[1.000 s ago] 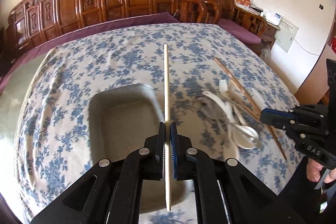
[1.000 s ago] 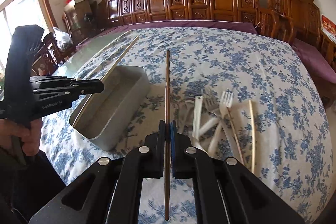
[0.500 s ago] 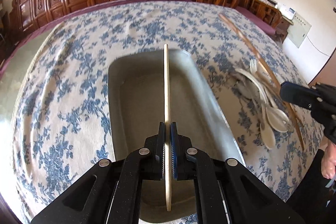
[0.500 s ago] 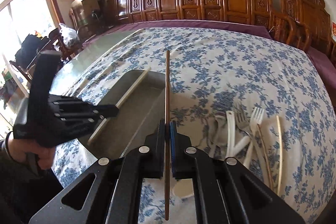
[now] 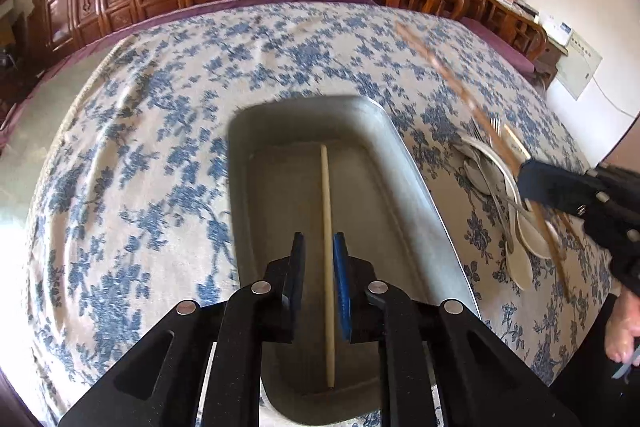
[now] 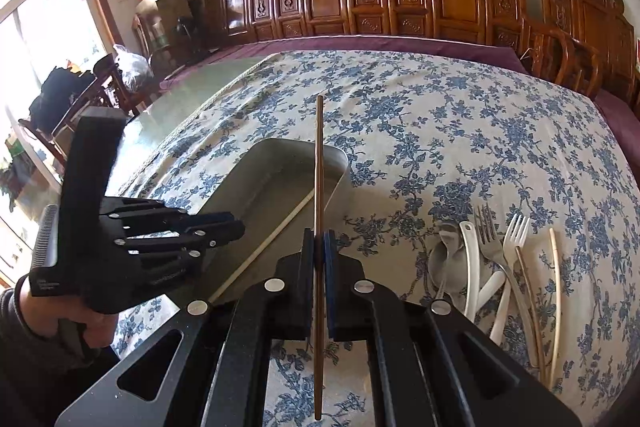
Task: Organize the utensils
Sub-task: 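Lower the held chopstick into the grey tray and open the right tool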
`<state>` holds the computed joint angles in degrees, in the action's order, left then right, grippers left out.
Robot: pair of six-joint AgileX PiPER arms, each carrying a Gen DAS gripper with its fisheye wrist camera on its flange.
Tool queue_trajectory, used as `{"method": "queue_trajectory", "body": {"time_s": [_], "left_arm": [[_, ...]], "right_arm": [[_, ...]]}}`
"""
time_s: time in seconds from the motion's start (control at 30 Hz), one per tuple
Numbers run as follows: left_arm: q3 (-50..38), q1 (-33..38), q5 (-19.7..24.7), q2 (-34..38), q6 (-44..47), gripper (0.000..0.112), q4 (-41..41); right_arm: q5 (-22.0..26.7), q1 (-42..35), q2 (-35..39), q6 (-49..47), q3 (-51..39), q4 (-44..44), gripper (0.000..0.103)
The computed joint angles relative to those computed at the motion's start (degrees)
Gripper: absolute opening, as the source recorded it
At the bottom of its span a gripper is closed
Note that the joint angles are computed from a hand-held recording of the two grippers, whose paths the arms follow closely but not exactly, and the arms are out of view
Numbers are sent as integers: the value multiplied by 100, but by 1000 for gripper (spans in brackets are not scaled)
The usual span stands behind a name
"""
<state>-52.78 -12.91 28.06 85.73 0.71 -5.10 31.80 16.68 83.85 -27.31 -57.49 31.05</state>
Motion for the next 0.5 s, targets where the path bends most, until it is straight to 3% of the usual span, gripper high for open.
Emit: {"method": "queue_trajectory", "body": {"time_s": [0.5], "left_arm": [[-6, 1107, 107, -576, 915, 13, -790]], "right_arm": [[-188, 881, 966, 1323, -861, -690, 6]]}}
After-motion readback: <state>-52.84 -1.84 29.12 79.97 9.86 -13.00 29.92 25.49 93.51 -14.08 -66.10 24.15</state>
